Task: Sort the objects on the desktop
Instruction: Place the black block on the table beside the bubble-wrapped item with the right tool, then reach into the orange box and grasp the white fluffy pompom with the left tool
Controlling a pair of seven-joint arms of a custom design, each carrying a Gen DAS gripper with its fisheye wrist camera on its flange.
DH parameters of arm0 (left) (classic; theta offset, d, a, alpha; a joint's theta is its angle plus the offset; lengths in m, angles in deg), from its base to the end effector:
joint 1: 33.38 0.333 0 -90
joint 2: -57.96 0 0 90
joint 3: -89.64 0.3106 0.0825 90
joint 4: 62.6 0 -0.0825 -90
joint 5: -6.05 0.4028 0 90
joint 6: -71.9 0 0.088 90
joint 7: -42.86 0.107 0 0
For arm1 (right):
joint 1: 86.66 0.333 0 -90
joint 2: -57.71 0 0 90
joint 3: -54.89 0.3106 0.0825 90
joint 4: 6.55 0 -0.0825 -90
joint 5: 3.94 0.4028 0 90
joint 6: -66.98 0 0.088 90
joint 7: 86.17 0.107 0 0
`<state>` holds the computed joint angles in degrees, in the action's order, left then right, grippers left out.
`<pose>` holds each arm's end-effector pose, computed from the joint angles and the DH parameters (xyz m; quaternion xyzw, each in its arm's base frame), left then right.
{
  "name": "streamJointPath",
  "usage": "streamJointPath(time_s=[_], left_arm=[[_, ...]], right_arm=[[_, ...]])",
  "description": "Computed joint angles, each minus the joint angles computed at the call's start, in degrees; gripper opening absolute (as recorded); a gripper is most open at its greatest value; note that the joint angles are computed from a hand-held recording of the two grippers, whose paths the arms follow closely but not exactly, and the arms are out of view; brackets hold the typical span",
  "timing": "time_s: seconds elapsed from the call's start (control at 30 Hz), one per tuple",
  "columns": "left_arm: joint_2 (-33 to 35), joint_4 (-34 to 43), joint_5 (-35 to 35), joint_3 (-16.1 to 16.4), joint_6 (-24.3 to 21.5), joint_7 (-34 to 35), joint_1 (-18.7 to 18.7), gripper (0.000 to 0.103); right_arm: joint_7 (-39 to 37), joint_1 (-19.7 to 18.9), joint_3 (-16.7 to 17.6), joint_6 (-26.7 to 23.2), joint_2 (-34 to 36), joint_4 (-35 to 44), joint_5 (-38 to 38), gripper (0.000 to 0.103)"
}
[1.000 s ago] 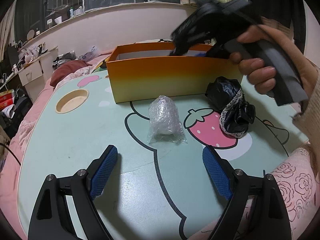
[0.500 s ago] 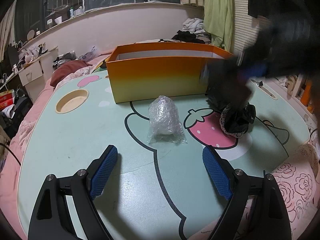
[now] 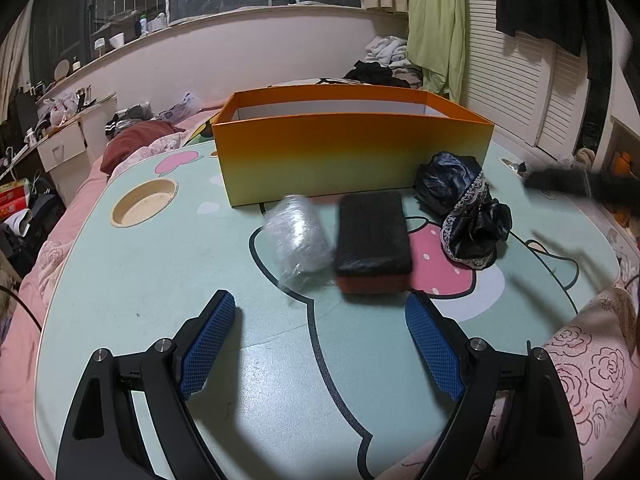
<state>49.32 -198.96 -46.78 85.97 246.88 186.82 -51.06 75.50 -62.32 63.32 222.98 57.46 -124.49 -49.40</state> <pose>0.5099 -0.1330 0.4392 -0.4908 0.7650 -0.3567 0.2161 0.4956 0.3504 0.4906 -0.6301 0.6644 -0.2244 0.3334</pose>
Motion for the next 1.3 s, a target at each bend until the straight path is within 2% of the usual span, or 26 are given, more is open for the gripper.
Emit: streamJointPath(time_s=[0.1, 0.13, 0.17, 0.33, 0.53, 0.7, 0.87, 0.9, 1.13, 1.2, 1.3], left_arm=[[-0.01, 0.0, -0.04, -0.03, -0.01, 0.01, 0.02, 0.087], [0.05, 0.0, 0.4, -0.16, -0.01, -0.36, 0.18, 0.087], [-0.04, -0.1, 0.48, -0.25, 0.26, -0.4, 0.14, 0.087], [-0.62, -0.52, 1.71, -0.12, 0.01, -1.93, -0.04, 0.087], [-0.85, -0.74, 3.88, -0.11, 0.12, -4.26, -0.08, 0.087], [-1.86, 0.79, -2.77, 2.21, 0.21, 2.32, -2.62, 0.087], [-3.19, 4.37, -4.17, 2.56, -3.71, 1.92, -1.24, 0.084], [-3.01, 5.64, -3.66, 2.25, -4.46, 0.94, -0.64, 0.083], [3.31, 18.14, 13.0, -2.33, -13.65, -14.6, 5.42, 0.076], [7.29, 23.97, 18.88, -3.59, -17.95, -21.04, 6.97, 0.075], [15.96, 36.24, 28.58, -5.1, -28.07, -32.54, 8.44, 0.062]], right_arm=[[0.84, 0.44, 0.67, -3.57, 0.61, -1.95, 0.66, 0.077], [3.74, 1.36, 0.86, -7.22, 1.06, -1.14, -4.27, 0.078], [5.01, 2.03, 0.95, -10.14, 2.03, -0.13, -6.49, 0.086], [5.33, 2.88, -0.31, -9.71, 2.96, 0.27, -6.26, 0.102], [5.95, 3.29, -0.44, -9.87, 2.63, -0.02, -6.6, 0.102], [5.78, 3.34, -0.47, -9.9, 2.67, 0.05, -6.46, 0.102], [5.85, 3.37, -0.46, -9.98, 2.7, 0.09, -6.48, 0.102], [5.93, 3.39, -0.47, -9.94, 2.67, 0.02, -6.53, 0.102], [6.12, 3.4, -0.48, -9.96, 2.64, -0.06, -6.67, 0.102], [6.09, 3.39, -0.48, -9.99, 2.65, -0.03, -6.64, 0.102], [6.09, 3.29, -0.41, -9.94, 2.62, -0.08, -6.67, 0.102]])
